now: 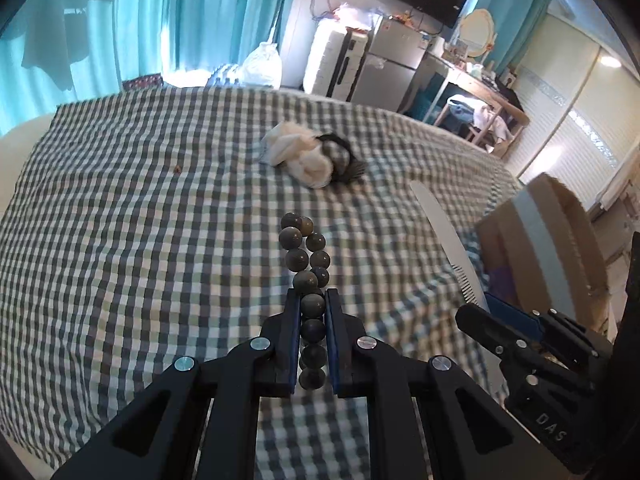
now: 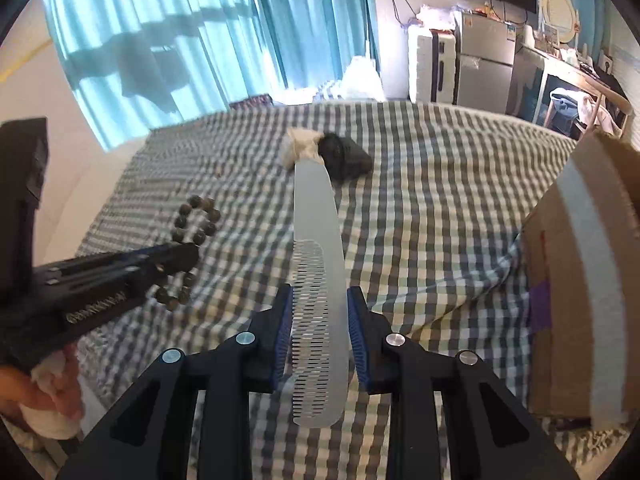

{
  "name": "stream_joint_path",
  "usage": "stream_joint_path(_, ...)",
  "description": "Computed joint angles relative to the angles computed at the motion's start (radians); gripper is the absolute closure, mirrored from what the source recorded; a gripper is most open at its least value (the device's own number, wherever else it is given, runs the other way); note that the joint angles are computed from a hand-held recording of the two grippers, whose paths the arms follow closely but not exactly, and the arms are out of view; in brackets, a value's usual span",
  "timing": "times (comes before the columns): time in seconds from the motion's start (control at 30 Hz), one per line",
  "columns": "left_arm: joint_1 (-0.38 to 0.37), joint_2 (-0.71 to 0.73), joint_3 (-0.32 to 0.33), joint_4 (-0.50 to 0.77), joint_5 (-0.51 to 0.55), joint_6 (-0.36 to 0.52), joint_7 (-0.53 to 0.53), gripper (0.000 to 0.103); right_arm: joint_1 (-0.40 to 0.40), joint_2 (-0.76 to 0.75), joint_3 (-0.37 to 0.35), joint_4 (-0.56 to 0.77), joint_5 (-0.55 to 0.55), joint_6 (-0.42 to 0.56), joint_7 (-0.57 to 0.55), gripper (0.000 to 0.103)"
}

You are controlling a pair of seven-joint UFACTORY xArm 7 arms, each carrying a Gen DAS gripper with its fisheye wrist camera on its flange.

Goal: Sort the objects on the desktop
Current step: 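Carry the comb and bead bracelet into the cardboard box and release them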

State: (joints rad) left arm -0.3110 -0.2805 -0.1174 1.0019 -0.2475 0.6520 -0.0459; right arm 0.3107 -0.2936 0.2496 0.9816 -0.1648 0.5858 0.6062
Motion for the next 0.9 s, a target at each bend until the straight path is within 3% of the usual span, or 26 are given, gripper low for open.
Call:
stream_joint_path(0.33, -0.084, -0.024, -0.074, 0.196, 0.007, 0.047, -0.011, 0.092, -0.082, -0.281, -0.001, 0.020, -0.033, 0.153, 0.003, 0.077)
stream_joint_path(0.43, -0.125, 0.031, -0.102, 0.300, -0.002, 0.050, -0.016, 0.092, -0.124, -0.350, -0.021, 0.029, -0.040, 0.195, -0.035, 0.077)
stream_joint_path(0.67, -0.223, 0.237, -0.203, 0.572, 0.112, 0.067, -0.123, 0.092, -0.230, -0.422, -0.084, 0.052, -0.036, 0.266, -0.122, 0.077)
stream_joint_path(0.8, -0.308, 0.361, -0.225, 0.692, 0.212, 0.105, -0.171, 0.092, -0.283, -0.451, -0.146, 0.021, -0.017, 0.289, -0.179, 0.077)
stream_joint_path(0.9, -0.351, 0.425, -0.219, 0.726, 0.210, 0.119, -0.166, 0.092, -0.325, -0.453, -0.176, -0.013, -0.012, 0.288, -0.209, 0.076)
